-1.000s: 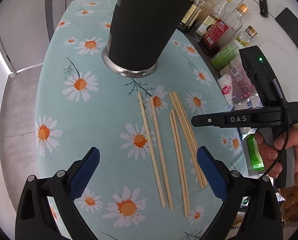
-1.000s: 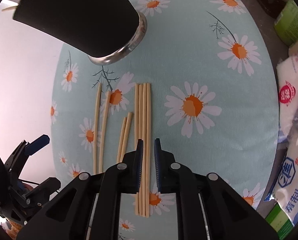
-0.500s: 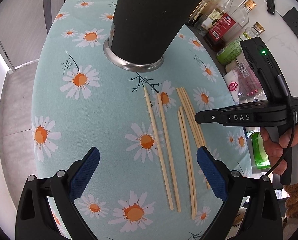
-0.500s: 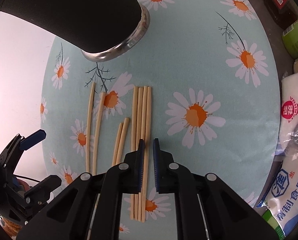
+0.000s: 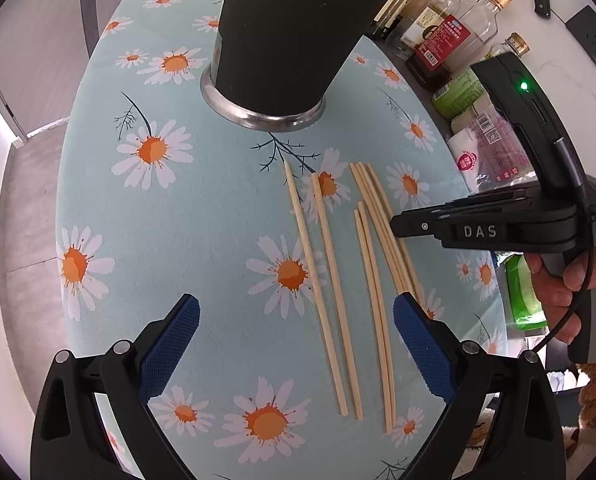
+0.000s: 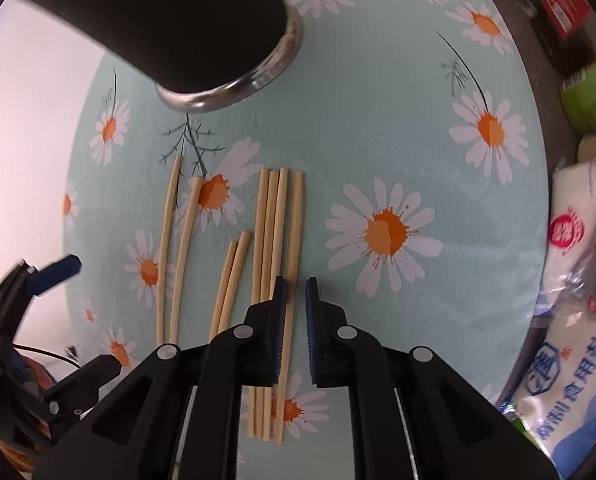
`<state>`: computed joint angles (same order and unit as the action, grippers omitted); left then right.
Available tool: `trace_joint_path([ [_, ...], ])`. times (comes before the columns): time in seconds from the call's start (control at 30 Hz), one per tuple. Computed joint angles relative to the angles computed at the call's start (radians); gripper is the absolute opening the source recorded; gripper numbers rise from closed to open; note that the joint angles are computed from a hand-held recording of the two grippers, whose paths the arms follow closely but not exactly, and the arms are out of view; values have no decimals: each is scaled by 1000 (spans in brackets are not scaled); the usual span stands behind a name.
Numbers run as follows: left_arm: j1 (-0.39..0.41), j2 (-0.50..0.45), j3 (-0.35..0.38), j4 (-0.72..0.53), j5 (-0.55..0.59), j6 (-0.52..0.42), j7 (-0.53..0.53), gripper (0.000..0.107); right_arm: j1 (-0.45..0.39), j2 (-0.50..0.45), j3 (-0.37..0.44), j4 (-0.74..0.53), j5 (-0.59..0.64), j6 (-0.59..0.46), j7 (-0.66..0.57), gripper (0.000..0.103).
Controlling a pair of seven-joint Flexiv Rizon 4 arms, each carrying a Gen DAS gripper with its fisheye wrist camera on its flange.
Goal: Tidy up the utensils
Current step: 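Move the right tool back down to the remaining chopsticks, then close the right tool on another single chopstick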
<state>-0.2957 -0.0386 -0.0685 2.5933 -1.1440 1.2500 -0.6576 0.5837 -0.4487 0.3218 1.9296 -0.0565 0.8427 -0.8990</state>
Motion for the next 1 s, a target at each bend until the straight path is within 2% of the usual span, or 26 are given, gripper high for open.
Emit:
trace_joint_path([
  [0.13, 15, -15, 6, -9, 93, 3, -60, 94, 33, -16, -17, -34, -41, -63, 39, 6],
  [0.2, 35, -25, 16, -18, 192, -7, -122, 94, 60, -29, -29, -53, -80, -88, 68, 6],
  [0.33, 66, -35, 19, -31, 308, -7, -204, 94, 64, -34, -24, -55, -90, -76, 87, 6],
  [0.47, 96, -32, 28, -56, 421, -38, -285, 94, 12, -14, 4, -25, -18, -22, 43, 6],
  [0.57, 123, -54, 39, -109, 537, -115, -375, 94, -49, -2, 45, -8, 104, 35, -15, 6],
  [0.67, 144, -70, 36, -149, 581, -183, -426, 82, -74, 26, 62, 29, 170, 101, -63, 6],
  [0.83, 149, -121, 37, -222, 716, -246, -581, 60, -100, 66, 83, 64, 253, 147, -128, 6],
  [1.0, 141, -168, 33, -281, 821, -285, -697, 47, -128, 102, 98, 82, 333, 169, -217, 6],
])
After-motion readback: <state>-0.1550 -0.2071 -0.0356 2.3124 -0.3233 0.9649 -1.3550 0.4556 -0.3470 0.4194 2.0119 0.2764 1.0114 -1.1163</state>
